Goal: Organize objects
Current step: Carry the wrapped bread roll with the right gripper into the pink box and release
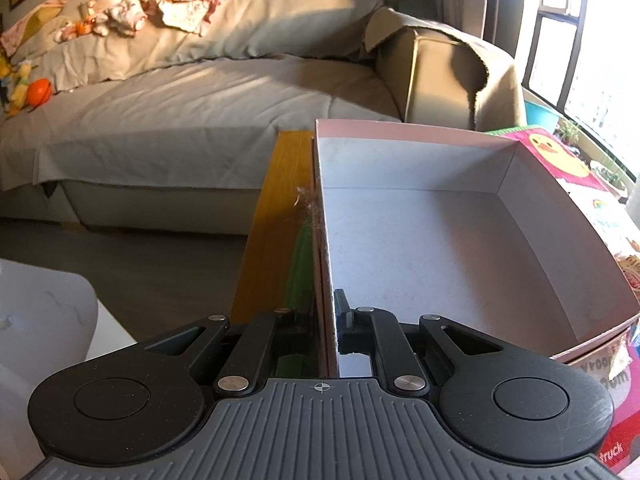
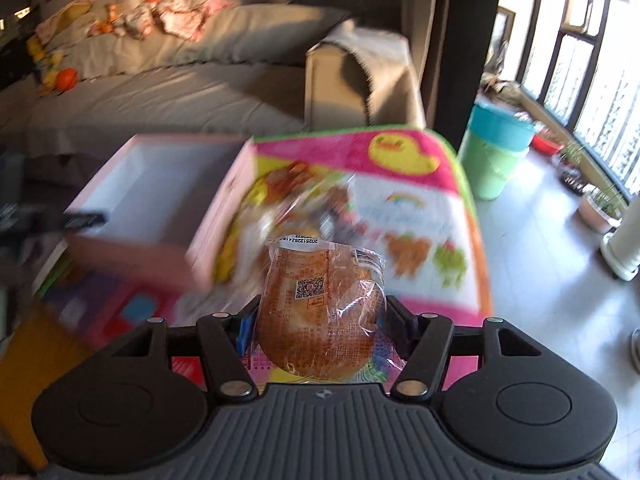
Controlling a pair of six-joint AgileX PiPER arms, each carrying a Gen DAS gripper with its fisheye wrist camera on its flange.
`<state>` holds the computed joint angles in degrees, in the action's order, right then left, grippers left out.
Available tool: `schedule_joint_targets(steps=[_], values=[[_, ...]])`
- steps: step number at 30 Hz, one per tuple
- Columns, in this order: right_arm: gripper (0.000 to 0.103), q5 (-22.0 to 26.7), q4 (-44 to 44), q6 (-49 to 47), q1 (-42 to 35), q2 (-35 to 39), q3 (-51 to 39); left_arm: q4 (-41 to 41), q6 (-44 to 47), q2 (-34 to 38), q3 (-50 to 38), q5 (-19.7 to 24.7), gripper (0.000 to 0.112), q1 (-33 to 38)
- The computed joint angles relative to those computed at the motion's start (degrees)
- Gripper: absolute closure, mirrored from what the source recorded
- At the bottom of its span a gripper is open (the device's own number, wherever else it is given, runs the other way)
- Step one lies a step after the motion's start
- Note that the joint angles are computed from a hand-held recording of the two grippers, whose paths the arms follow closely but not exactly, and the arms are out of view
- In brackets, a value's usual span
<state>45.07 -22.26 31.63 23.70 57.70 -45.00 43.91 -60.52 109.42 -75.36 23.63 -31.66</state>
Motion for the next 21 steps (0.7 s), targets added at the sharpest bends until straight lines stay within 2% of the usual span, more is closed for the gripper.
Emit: schedule_joint_targets(steps=[4,7,12,15,18,21], values=[[0.041,4.3,-1.2,6.2,11.9,-0.6,1.3,0.1,-0.4,-0.5,0.8,-0.3,0.101,0.0],[0.041,3.9,-0.8,6.9,16.8,0.2,0.1,-0.2,0.2,-0.5,0.6,-0.1,0.101,-0.1],[0.041,-1.3,2.5,-0.4,15.6,5.6,-9.0,-0.8,0.4,-0.4,0.0,0.5,0.101,-0.2],[0.041,-4.6,-3.1,1.8,15.1,13.3,-16.4,-0.1,-0.6,-0.4,0.3,0.0,0.101,-0.1],[0.041,-8.7,-1.6,-0.2,12.0,20.9,-24.5,0.2,-0.8,-0.5,0.8,-0.7,0.101,0.0],[0.041,-12.7,-4.6,3.8,10.3,31.1,-32.7,0.2,-0.9,-0.9,1.5,-1.5,0.101,0.4]])
